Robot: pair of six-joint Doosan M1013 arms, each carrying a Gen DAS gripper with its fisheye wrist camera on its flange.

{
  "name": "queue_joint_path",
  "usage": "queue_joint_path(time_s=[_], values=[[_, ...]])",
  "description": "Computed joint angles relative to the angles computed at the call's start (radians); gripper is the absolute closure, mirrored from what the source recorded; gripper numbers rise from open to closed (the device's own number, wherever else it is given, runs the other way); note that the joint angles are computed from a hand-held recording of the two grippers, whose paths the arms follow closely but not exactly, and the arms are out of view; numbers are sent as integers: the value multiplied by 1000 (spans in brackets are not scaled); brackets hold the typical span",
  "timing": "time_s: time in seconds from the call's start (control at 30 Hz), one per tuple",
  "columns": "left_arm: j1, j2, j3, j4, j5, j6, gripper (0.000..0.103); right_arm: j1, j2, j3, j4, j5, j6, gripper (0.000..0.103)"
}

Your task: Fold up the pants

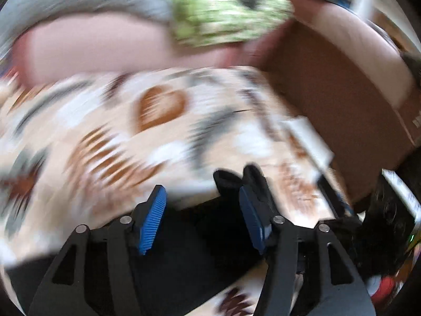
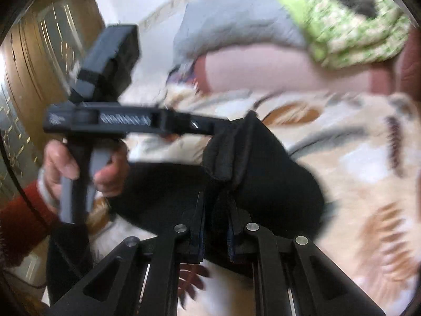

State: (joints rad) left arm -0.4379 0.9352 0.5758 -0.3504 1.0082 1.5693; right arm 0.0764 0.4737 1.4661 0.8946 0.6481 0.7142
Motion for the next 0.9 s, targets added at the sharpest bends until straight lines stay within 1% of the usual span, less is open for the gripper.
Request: queue_joint_path(time_s=[0.07, 0.1, 0.13, 0.17, 0.2, 0.23, 0.27, 0.3, 0.33, 0.37, 0.4, 0.43, 0.47, 0.5, 0.53, 0.57, 0.63, 0.67, 0.7, 0.73, 0.77, 0.8, 0.83, 0.9], values=[[26, -27, 83, -29, -17, -79, 46, 34, 54, -39, -92, 44, 77, 88], [33, -37, 116, -38, -27, -107, 44, 49, 70, -54, -154, 56, 130, 82], [36, -47, 140, -40, -36, -121, 42, 59, 77, -58, -197, 52, 164, 81], [39, -61, 172, -40, -51, -130, 41, 61, 75, -55, -203, 39, 164, 81], [38, -77, 207, -47, -76, -123, 39, 50, 61, -42, -156, 47, 131, 72], [34, -92, 235, -50, -93, -115, 37, 37, 49, -31, -102, 65, 99, 58], [30, -102, 253, -51, -106, -111, 32, 14, 26, -6, -11, 74, 45, 49], [26, -109, 268, -55, -120, -109, 28, -5, 3, 23, 72, 55, -8, 38], [23, -117, 284, -69, -139, -100, 27, -20, -14, 45, 129, 40, -43, 36], [16, -120, 296, -80, -160, -102, 24, -33, -29, 61, 157, 26, -51, 36], [12, -120, 298, -80, -164, -112, 23, -46, -39, 68, 158, 9, -30, 36], [12, -122, 304, -82, -161, -114, 23, -55, -44, 70, 142, -12, -1, 38], [3, -108, 282, -74, -142, -133, 23, -61, -45, 71, 118, -34, 24, 41], [-2, -99, 270, -63, -129, -146, 23, -63, -46, 70, 52, -72, 86, 49], [-12, -87, 252, -35, -111, -172, 23, -62, -47, 71, 9, -88, 128, 62], [-19, -82, 245, -14, -105, -189, 23, -62, -42, 67, -32, -96, 169, 67], [-37, -70, 229, 48, -106, -237, 23, -64, -21, 51, -60, -97, 200, 79], [-46, -65, 217, 87, -102, -261, 25, -61, -20, 52, -72, -100, 213, 80], [-51, -65, 213, 101, -99, -266, 50, -62, -17, 52, -74, -99, 213, 81], [-52, -63, 204, 103, -81, -259, 73, -59, -8, 44, -85, -95, 223, 81], [-55, -60, 193, 123, -61, -267, 88, -56, -4, 41, -86, -93, 222, 81], [-55, -67, 198, 133, -60, -274, 88, -56, -6, 44, -80, -91, 210, 82], [-54, -79, 215, 134, -75, -274, 88, -53, -4, 40, -74, -89, 201, 82], [-58, -119, 273, 187, -126, -285, 88, -48, 1, 34, -47, -86, 168, 81]])
